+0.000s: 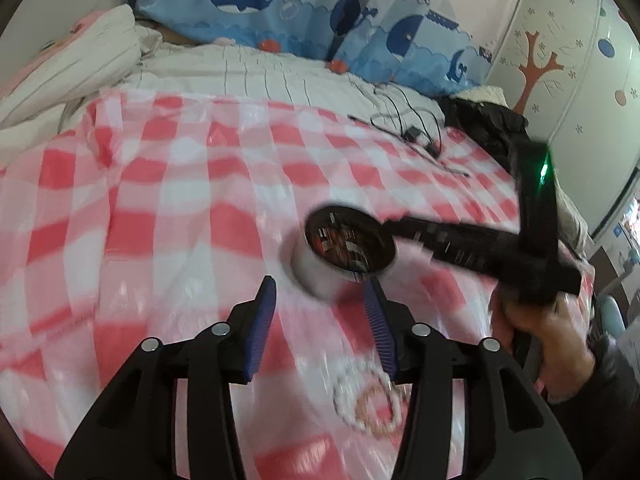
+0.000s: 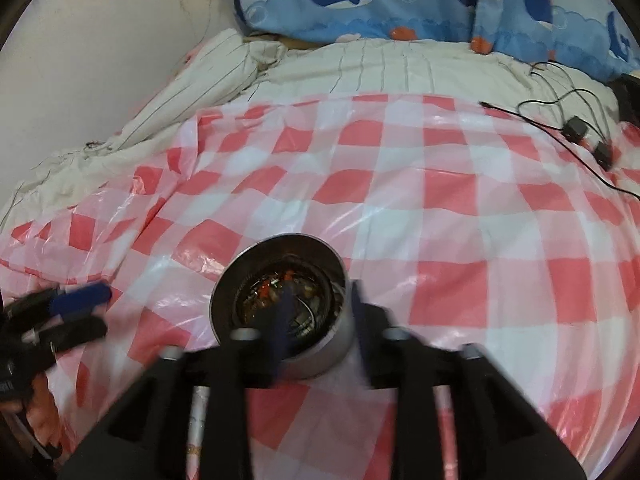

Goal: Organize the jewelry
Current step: 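Move both open tools to the white pearl bracelets, then grasp the white pearl bracelet with the left tool while the right grasps the gold bead bracelet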

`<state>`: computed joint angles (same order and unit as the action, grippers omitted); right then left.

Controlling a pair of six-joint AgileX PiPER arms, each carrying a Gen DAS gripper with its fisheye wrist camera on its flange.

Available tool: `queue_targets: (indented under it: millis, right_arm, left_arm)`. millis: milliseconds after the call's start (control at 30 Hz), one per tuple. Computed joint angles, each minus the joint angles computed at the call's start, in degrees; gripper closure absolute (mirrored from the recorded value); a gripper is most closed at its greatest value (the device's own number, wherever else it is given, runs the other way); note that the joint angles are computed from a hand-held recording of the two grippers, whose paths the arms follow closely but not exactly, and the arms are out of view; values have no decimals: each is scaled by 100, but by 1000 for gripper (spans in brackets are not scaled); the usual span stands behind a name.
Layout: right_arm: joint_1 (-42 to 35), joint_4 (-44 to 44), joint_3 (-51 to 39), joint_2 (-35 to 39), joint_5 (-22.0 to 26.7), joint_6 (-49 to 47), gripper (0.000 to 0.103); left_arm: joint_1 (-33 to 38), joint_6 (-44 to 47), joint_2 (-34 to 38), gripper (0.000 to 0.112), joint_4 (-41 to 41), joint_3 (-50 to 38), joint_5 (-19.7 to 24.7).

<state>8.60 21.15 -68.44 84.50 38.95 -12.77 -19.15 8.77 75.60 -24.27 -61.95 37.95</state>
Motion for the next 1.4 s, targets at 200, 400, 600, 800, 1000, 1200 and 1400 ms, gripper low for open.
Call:
queue_targets:
  millis: [200, 400, 600, 800, 1000, 1200, 1400]
  right_arm:
    - [-452, 539, 1388, -1558, 193, -496, 62]
    - [-1275, 1591, 1969, -1713, 605, -1224, 60]
    - [-881, 1254, 1979, -1737, 470, -1006, 51]
    - [770, 141, 1868, -1644, 518, -682, 51]
    - [1907, -2088, 1908, -1455, 322, 1231, 51]
    - [932, -1779, 1836, -1561, 446, 882, 51]
    - [1500, -2052, 1925, -1433, 376, 1115, 51]
  left_arm:
    - [-313, 189, -216, 68, -3, 444, 157]
    - [-836, 113, 23, 68, 501, 426, 219]
    - [-1185, -639, 318, 68, 1422, 400, 61]
    - [-1351, -1087, 429, 68, 2085, 296, 89]
    - [-1671, -1577, 587, 69, 2913, 242, 227]
    - [-1688, -1555, 621, 68, 3025, 217, 280]
    - [-1985, -1711, 597, 69, 3408, 254, 149]
